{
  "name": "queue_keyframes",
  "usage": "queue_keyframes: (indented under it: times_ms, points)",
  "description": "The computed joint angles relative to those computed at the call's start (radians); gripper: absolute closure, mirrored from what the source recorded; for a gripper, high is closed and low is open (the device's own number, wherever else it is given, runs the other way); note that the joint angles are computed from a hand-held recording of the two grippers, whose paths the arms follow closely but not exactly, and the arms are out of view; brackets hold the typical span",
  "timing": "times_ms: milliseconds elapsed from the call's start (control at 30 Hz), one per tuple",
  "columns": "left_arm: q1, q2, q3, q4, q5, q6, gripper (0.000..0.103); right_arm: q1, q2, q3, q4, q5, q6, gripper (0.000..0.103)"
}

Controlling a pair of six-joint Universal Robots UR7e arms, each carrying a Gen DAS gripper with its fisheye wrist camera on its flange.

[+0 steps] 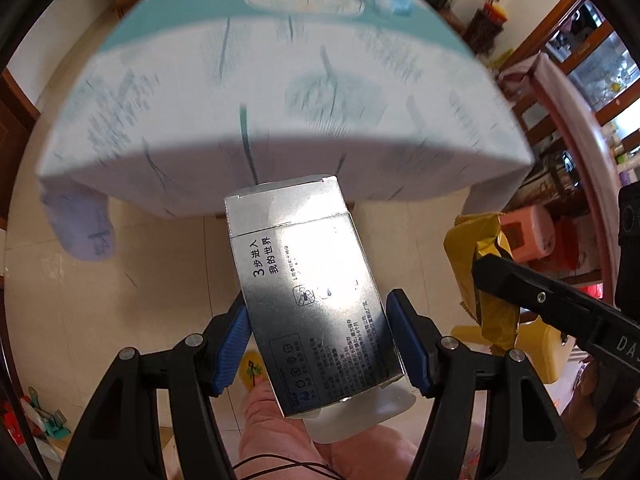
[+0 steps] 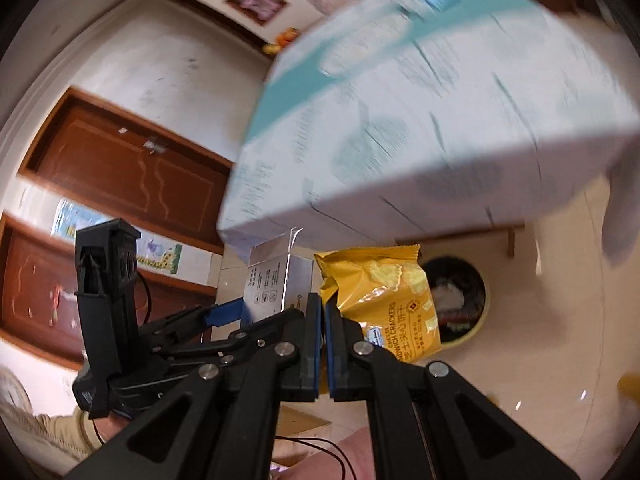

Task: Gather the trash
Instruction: 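Carry the box and snack packet down over the black bin, then open both tools to drop the box and packet into the bin, then raise both tools back toward the table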

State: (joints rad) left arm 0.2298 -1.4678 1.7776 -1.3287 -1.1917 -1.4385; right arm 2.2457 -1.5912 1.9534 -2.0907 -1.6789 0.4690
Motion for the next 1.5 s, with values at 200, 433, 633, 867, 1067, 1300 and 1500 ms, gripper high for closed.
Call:
queue_keyframes:
  times_ms: [200,433,633,867,1067,1300,1500]
  points:
    - [0.094,-0.045,0.232,-0.205,0.012,0.107,0.038,-0.129,-0.014,0.217,-0.201,0.001,0.024,0.101]
    - [0.215,-0.030,0.432,-0.468,0.041,0.246,0.037,-0.321,0.061,0.430,-0.506,0.028,0.004,0.101]
    - [0.290,-0.007,0.537,-0.645,0.039,0.347,0.031,-0.420,0.180,0.504,-0.676,0.041,-0.026,0.097]
    - [0.292,-0.021,0.571,-0.598,0.056,0.361,0.013,-0.448,0.271,0.513,-0.754,0.020,0.009,0.088]
    - [0.265,-0.063,0.579,-0.549,0.074,0.330,0.009,-0.418,0.274,0.490,-0.712,-0.007,0.013,0.072]
    - [0.200,-0.119,0.524,-0.448,0.078,0.250,0.009,-0.351,0.246,0.433,-0.597,-0.042,0.023,0.065]
    - [0.114,-0.154,0.411,-0.293,0.056,0.180,0.009,-0.259,0.143,0.371,-0.428,-0.037,0.080,0.064]
